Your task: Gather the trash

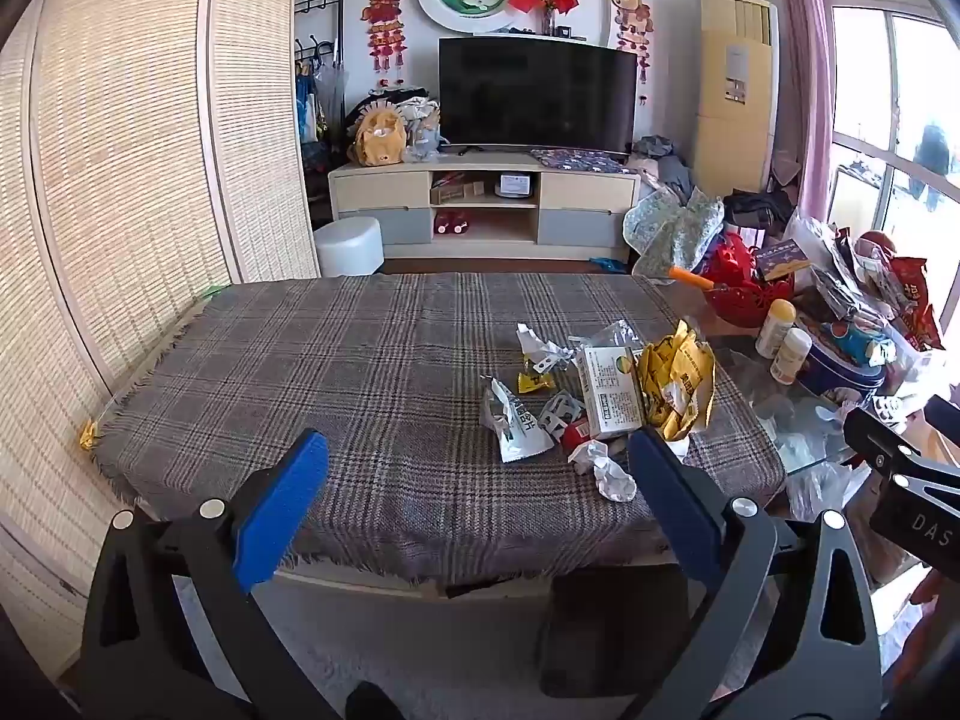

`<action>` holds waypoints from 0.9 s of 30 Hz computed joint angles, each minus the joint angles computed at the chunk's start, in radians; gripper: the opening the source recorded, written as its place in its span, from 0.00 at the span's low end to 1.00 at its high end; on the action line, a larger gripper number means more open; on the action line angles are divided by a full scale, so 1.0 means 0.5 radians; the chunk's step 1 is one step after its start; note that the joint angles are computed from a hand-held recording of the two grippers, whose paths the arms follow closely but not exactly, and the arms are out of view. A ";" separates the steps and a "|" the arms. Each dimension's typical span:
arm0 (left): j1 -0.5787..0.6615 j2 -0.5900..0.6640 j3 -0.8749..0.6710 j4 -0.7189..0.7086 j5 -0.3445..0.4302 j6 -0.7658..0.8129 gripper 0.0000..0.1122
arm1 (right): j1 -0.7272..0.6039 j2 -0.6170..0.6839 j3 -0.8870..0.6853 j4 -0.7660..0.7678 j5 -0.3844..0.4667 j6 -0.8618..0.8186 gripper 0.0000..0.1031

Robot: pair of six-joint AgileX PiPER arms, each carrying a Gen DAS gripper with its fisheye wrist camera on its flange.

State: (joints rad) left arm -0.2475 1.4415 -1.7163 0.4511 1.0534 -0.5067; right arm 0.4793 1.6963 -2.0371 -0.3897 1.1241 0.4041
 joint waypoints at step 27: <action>0.004 -0.017 -0.008 -0.077 -0.003 0.032 0.85 | 0.017 -0.016 0.000 -0.025 -0.026 0.035 0.97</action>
State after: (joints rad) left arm -0.2456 1.4330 -1.7204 0.4125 1.0517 -0.4906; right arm 0.4881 1.6882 -2.0372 -0.4020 1.1111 0.4219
